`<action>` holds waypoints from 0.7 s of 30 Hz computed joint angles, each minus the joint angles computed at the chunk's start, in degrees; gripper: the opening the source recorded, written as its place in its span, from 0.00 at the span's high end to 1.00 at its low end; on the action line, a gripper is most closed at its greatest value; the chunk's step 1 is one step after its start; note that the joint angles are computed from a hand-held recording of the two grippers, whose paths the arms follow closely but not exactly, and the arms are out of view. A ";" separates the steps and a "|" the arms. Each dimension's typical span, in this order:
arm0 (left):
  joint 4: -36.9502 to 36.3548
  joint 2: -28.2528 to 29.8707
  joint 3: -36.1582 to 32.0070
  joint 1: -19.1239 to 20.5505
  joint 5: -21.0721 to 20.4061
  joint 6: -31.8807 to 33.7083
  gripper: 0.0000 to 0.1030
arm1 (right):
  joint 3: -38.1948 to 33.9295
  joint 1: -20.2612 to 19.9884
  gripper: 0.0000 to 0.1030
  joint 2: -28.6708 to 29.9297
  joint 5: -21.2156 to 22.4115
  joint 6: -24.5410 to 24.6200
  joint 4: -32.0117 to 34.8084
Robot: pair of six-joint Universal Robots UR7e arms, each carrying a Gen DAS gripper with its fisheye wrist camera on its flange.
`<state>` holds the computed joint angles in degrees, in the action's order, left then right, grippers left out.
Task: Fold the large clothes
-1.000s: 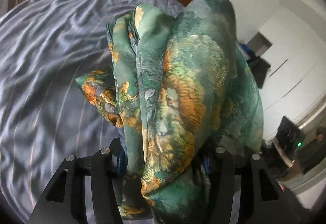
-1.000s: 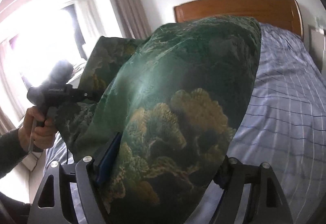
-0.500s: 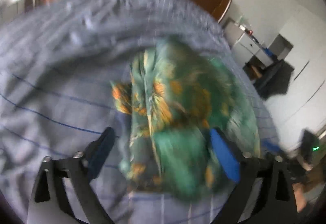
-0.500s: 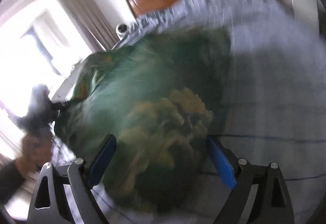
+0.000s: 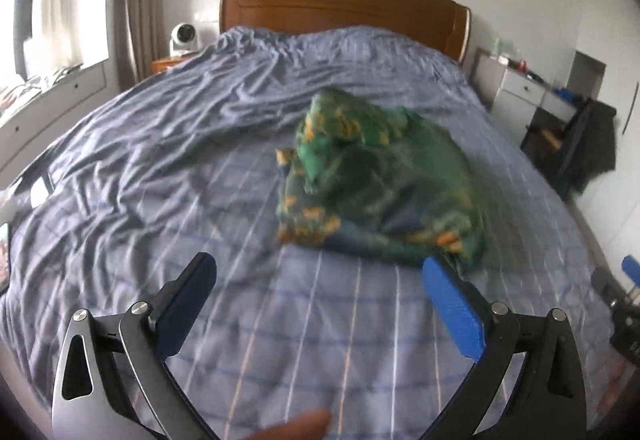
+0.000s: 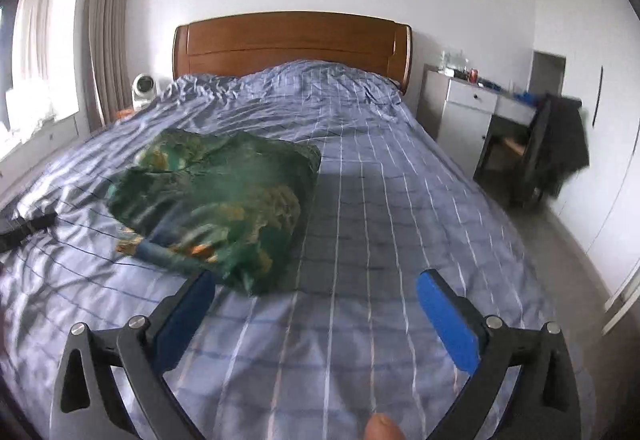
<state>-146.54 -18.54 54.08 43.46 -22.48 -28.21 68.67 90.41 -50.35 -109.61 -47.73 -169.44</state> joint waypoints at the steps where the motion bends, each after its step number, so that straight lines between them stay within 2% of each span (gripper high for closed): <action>1: 0.07 -0.42 1.06 -0.45 -0.36 -0.85 0.00 | 1.17 0.11 0.00 -0.68 -0.44 0.01 -0.55; 3: 0.30 -0.68 2.20 -1.36 -0.46 -1.43 0.00 | 3.35 0.52 0.00 -2.27 -1.81 -0.74 -2.25; 9: 7.60 0.91 1.11 -4.19 4.65 -3.46 0.00 | 8.75 1.20 0.00 -6.43 -4.16 -2.98 -5.24; 11: 7.51 1.33 0.86 -4.77 4.60 -2.61 0.00 | 9.33 1.28 0.00 -6.86 -4.46 -2.45 -5.35; 15: 10.56 1.13 0.47 -5.45 1.15 -4.67 0.00 | 10.79 1.29 0.00 -8.21 -4.56 -1.67 -4.65; 21: 23.31 2.41 -2.64 -6.43 5.14 -13.29 0.00 | 13.04 1.34 0.00 -10.08 -4.01 -0.81 -2.54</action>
